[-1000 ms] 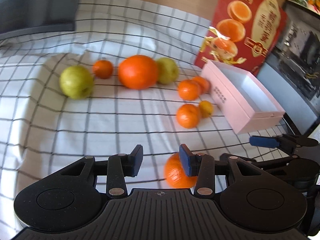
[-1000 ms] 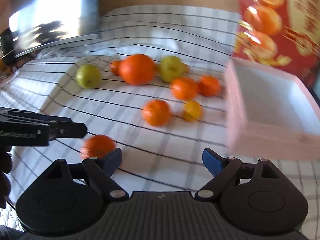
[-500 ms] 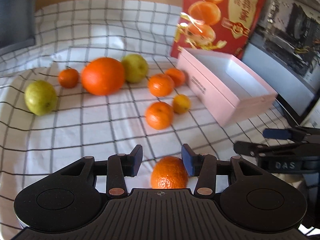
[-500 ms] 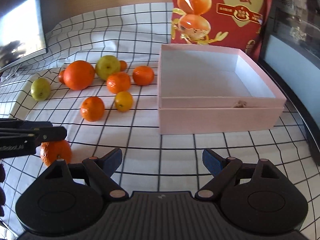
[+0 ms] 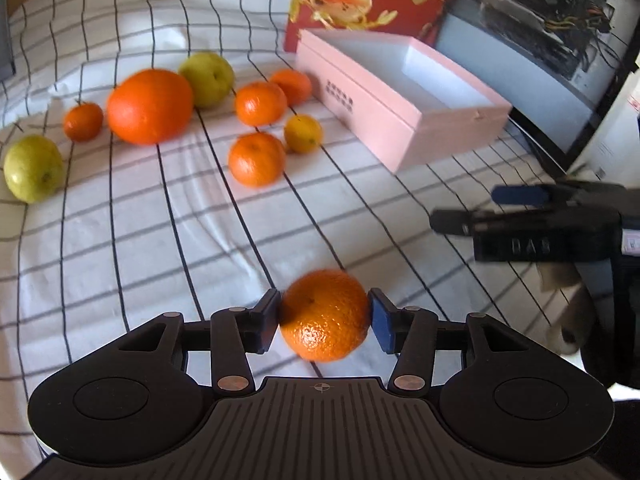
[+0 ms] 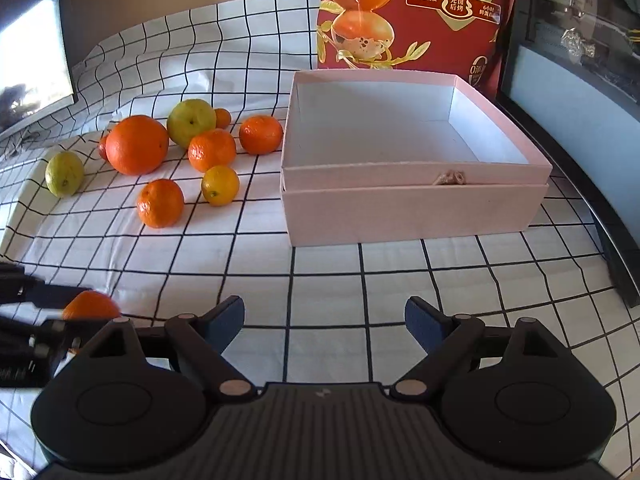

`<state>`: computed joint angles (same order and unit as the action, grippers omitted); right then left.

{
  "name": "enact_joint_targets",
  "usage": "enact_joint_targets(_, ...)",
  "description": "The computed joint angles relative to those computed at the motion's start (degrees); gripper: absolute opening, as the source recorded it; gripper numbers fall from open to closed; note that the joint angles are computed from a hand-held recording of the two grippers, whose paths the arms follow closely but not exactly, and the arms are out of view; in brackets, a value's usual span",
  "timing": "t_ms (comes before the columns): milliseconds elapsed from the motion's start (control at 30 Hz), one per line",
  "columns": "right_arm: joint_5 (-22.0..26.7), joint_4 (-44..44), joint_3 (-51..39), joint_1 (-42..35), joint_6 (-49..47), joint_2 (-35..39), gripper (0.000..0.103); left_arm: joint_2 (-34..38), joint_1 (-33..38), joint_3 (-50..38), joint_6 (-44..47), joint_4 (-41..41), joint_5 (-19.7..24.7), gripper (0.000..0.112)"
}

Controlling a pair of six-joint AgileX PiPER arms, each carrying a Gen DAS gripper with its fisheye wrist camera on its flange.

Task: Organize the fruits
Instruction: 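Close the right gripper on another tangerine while the left gripper holds its tangerine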

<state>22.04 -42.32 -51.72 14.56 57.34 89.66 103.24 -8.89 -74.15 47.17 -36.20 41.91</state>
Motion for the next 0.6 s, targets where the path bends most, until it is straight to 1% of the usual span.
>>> enact_joint_targets(100,-0.16,-0.08,0.42,-0.11,0.12,-0.34,0.088,-0.51,0.53,0.74,-0.36,-0.79,-0.26,0.053)
enact_joint_targets(200,-0.7,0.68,0.13,-0.07,-1.46,-0.28,0.088,-1.47,0.94,1.69,-2.33,-0.06,-2.6,0.053)
enact_joint_targets(267,-1.41,0.34,-0.22,0.39,-2.15,-0.01,0.088,-1.97,2.69,2.27,-2.61,-2.01,-3.39,0.053)
enact_joint_targets(300,-1.85,-1.95,-0.58,1.06,-0.61,0.48,0.088,-2.03,3.64,2.38,-3.45,-2.57,-3.75,0.053)
enact_joint_targets(367,-2.65,-6.48,-1.55,2.34,2.49,1.73,0.088,-2.13,4.86,2.16,-8.44,-0.45,-5.32,0.053)
enact_joint_targets(400,-3.1,-6.67,-2.49,2.95,1.66,2.61,0.088,-2.17,5.39,2.01,-10.25,0.66,-5.86,0.053)
enact_joint_targets(467,-4.35,-4.0,-5.27,4.09,-3.31,5.11,0.088,-2.36,7.23,1.93,-12.31,1.2,-6.32,0.053)
enact_joint_targets(533,-5.04,-3.81,-8.74,5.47,-5.8,8.08,0.083,-2.67,9.2,1.75,-12.8,0.69,-5.6,0.053)
enact_joint_targets(600,-4.7,-4.0,-12.83,6.94,-8.44,11.42,0.079,-2.99,10.42,1.88,-12.58,0.09,-5.51,0.053)
